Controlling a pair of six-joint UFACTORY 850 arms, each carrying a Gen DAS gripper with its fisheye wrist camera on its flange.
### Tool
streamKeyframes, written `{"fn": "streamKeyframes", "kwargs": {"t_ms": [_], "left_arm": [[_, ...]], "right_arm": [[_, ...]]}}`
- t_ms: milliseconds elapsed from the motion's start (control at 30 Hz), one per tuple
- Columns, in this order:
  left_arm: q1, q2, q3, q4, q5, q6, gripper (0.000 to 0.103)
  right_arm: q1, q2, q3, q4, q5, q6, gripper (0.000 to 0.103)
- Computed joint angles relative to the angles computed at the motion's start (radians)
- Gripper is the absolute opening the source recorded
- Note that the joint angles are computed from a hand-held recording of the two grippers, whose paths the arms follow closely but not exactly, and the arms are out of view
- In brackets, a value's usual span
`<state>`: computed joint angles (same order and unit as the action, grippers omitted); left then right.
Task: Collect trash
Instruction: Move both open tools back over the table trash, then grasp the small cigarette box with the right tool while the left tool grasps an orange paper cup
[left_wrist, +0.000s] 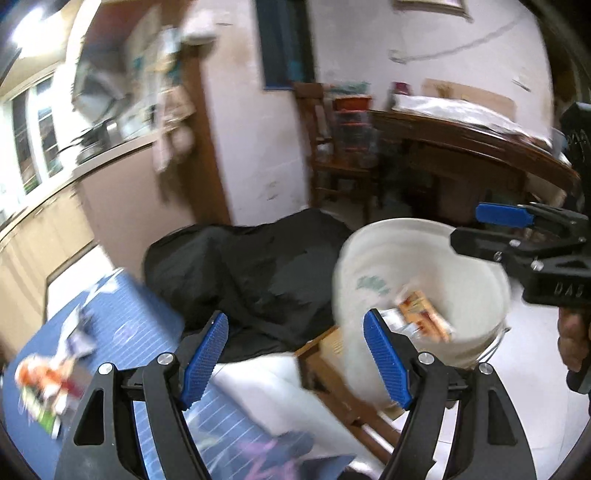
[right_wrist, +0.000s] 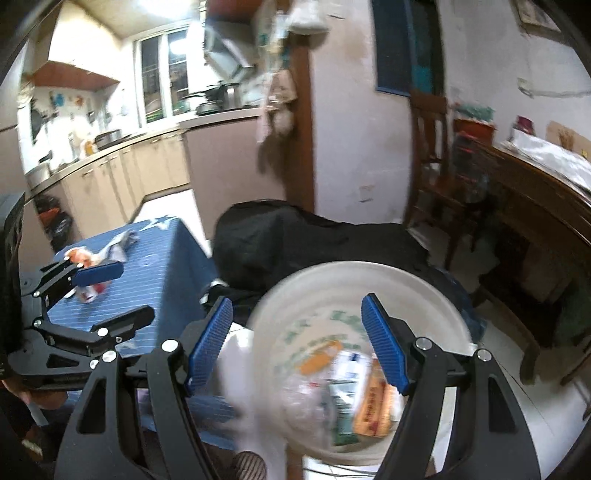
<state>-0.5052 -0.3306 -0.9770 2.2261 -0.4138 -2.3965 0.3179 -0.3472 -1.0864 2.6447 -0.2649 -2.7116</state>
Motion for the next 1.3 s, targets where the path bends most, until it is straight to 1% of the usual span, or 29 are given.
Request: {"fn": "streamKeyframes", "kwargs": {"t_ms": [67,133,200,267,367,400,467,600,700,833,933,967,1000,1033,1067,1167,1233,1300], "left_arm": [[0.033,0.074,0.101,0.054,-0.019,-0.105,0.077],[0.066,0.130,0.176,0.078,-0.030,-0.164,0.077],[0.094,0.171,0.235,0.039,-0.051,-0.153,0.077],[0.123,0.201,0.285,-0.031,-0.073,-0.097,0.077],[0.160,0.219,0.331,-0.048,-0.084,-0.087,0.077],[0.174,0.223,0.347,-0.028,-0.086,-0.110,0.077],[0.195,0.225,0.366,0.002,-0.080,-0.152,0.077],[0.251,0.211,0.384,0.049,-0.066,-0.205,0.077],[0.276,0.207,0.396,0.059,-0.082,-0.225,0.077],[0.334,0.232,0.424,0.078,-0.094,-0.264,0.077],[0.390,0.252,0.430,0.013,-0.098,-0.219,0.077],[0.417,0.259,0.432,0.000,-0.100,-0.214,0.077],[0.434,0.264,0.432,-0.010,-0.102,-0.215,0.077],[0.462,0.268,0.430,-0.018,-0.102,-0.220,0.080],[0.490,0.266,0.423,-0.038,-0.104,-0.215,0.081],[0.564,0.242,0.382,-0.098,-0.083,-0.189,0.081],[0.598,0.227,0.359,-0.132,-0.082,-0.176,0.081],[0.615,0.209,0.334,-0.193,-0.104,-0.132,0.081]], "right_arm": [[0.046,-0.002,-0.012,-0.013,0.016,0.003,0.069],[0.085,-0.012,-0.028,-0.049,0.034,0.031,0.069],[0.123,-0.031,-0.051,-0.100,0.049,0.075,0.069],[0.158,-0.061,-0.078,-0.173,0.060,0.143,0.069],[0.209,-0.138,-0.155,-0.366,0.075,0.334,0.069],[0.221,-0.153,-0.169,-0.376,0.078,0.347,0.069],[0.248,-0.203,-0.217,-0.467,0.074,0.441,0.069],[0.287,-0.282,-0.302,-0.591,0.074,0.580,0.069],[0.304,-0.328,-0.358,-0.649,0.075,0.657,0.069],[0.319,-0.394,-0.454,-0.894,0.046,0.950,0.069],[0.336,-0.437,-0.522,-1.031,0.016,1.106,0.070],[0.345,-0.458,-0.556,-1.088,0.004,1.176,0.073],[0.347,-0.464,-0.568,-1.104,-0.006,1.204,0.077],[0.352,-0.480,-0.594,-1.127,-0.019,1.249,0.079],[0.355,-0.496,-0.623,-1.168,-0.034,1.313,0.082],[0.369,-0.573,-0.752,-1.358,-0.084,1.627,0.090],[0.383,-0.616,-0.826,-1.512,-0.094,1.836,0.091],[0.404,-0.660,-0.902,-1.694,-0.093,2.045,0.091]]}}
